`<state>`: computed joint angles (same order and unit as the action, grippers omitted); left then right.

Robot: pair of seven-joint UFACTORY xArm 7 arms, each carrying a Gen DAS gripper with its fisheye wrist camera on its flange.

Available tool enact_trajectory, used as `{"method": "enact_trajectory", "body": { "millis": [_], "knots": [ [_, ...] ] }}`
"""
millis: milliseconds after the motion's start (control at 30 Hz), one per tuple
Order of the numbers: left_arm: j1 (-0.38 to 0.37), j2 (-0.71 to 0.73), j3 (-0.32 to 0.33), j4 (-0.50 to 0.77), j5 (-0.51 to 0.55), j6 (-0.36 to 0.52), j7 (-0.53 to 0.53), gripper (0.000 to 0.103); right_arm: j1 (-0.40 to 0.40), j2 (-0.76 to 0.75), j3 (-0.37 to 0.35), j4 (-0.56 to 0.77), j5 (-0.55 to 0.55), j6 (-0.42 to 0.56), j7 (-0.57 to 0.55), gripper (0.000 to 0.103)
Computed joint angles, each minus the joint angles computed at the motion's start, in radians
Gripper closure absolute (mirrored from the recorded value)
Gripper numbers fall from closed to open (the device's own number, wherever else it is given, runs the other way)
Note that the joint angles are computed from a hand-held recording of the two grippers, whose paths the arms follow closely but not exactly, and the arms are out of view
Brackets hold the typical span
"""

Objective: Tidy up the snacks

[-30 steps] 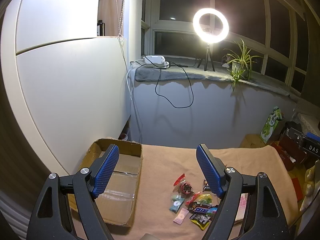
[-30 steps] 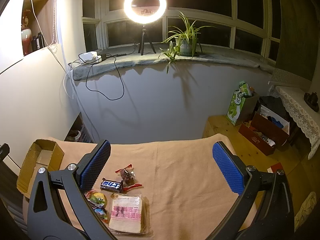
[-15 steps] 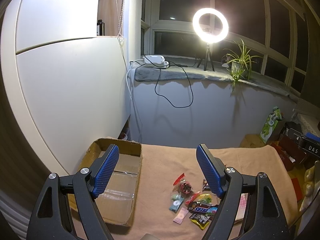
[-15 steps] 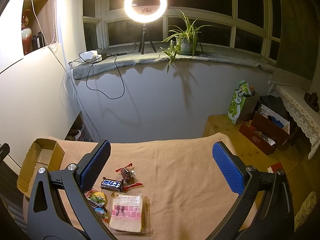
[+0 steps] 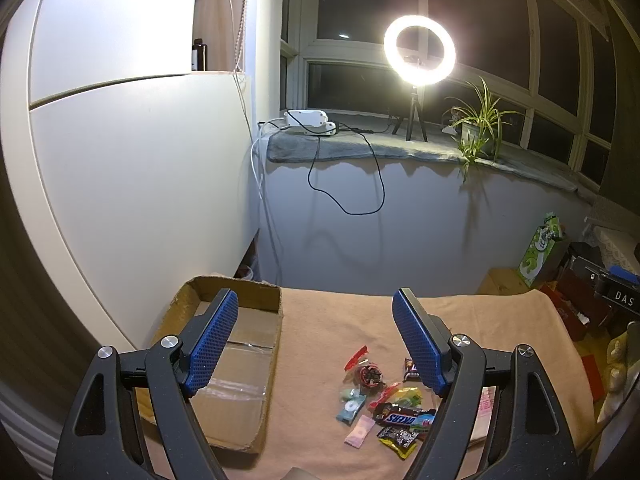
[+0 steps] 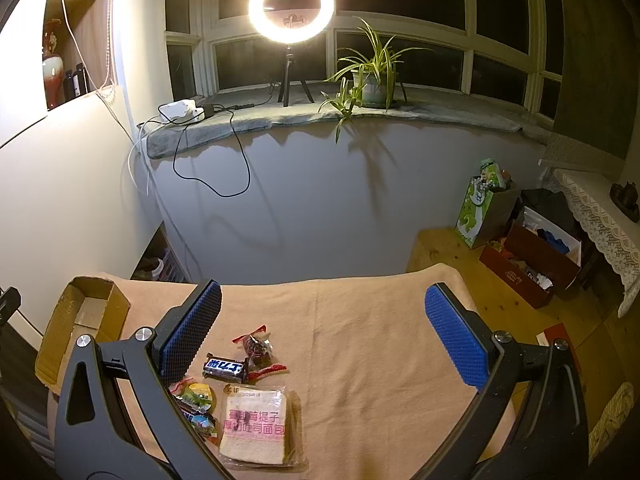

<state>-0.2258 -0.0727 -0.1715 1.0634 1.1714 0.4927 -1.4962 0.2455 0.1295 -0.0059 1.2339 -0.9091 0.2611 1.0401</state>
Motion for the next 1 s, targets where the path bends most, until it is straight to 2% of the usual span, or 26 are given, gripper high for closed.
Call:
{"method": "enact_trajectory", "body": {
  "millis": [600, 1000],
  "knots": [
    [-0.003, 0.009, 0.004, 0.001, -0.006, -0.011, 0.007, 0.023, -0.001, 0.002, 0.000, 0.001, 0.023, 0.000, -0.021, 0.000],
    [-0.010, 0.025, 0.013, 0.011, -0.035, -0.028, 0.037, 0.023, 0.011, 0.009, -0.002, -0.014, -0.005, -0.001, 0.021, 0.000]
  ]
}}
